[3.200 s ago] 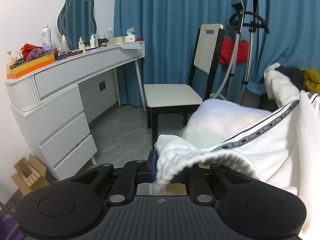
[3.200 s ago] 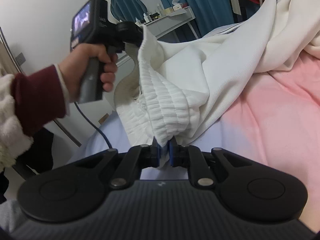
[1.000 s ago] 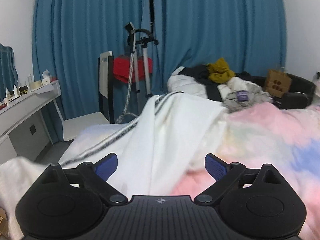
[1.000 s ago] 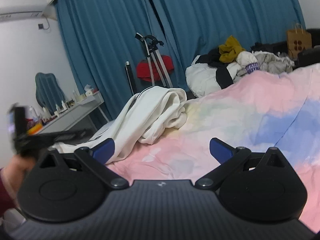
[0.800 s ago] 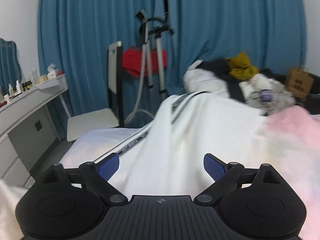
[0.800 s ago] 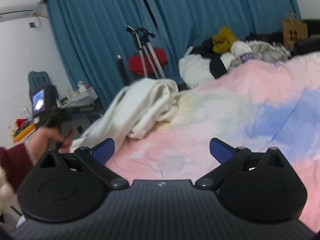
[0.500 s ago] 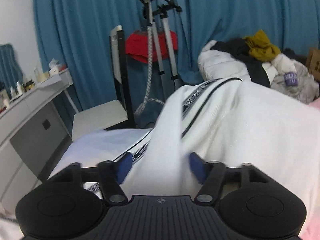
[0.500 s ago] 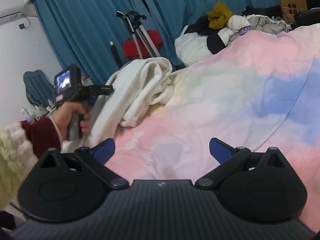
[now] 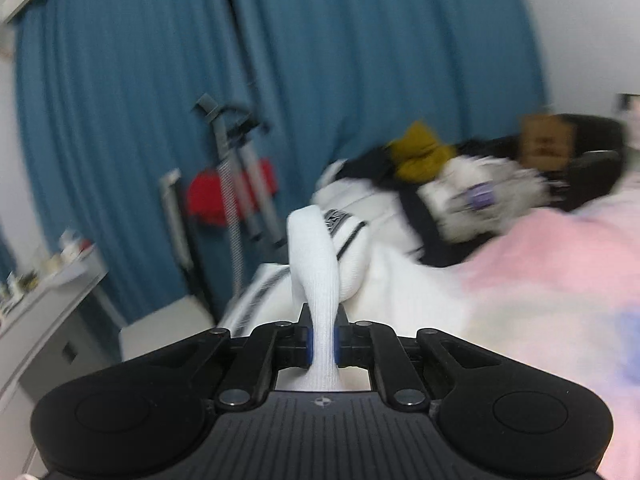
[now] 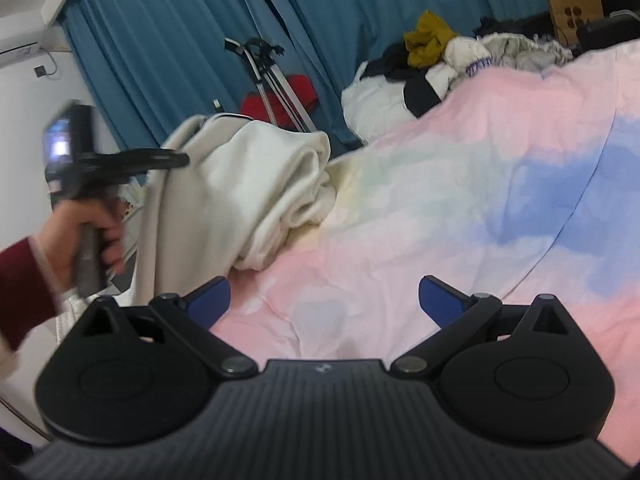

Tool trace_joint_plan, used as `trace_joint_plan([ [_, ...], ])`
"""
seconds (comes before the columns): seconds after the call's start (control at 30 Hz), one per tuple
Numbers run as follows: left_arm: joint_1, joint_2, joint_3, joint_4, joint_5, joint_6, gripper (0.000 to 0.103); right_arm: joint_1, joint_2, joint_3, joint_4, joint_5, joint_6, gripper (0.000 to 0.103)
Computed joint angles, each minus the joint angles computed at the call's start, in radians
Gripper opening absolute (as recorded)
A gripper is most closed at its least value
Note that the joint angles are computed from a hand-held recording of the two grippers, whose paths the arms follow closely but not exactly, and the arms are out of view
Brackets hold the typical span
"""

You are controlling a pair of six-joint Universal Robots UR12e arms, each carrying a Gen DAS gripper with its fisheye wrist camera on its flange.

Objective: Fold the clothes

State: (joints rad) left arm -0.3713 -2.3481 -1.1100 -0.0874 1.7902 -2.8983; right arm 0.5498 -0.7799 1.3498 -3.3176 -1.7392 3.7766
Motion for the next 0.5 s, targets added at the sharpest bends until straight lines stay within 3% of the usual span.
trace_joint_plan([
  [0.17,-0.02,0.143,-0.251,0.099,-0.135,0.018,0.008,0.011,-0.026,0.033,-0.054,-0.058,-0.014,0.102],
  [0.27,-0.039,0.199,-0.385,0.148,-0.164,0.049,0.008,0.015,-0.037,0.046,-0.084,-0.073,-0.016,0.102],
  [0.4,-0.047,0.249,-0.534,0.118,-0.226,0.044,0.009,0.023,-0.048,0.056,-0.088,-0.104,-0.04,0.102],
  [0.5,-0.049,0.25,-0.551,0.028,-0.22,0.007,0.009,0.025,-0.053,0.055,-0.08,-0.099,-0.047,0.102],
])
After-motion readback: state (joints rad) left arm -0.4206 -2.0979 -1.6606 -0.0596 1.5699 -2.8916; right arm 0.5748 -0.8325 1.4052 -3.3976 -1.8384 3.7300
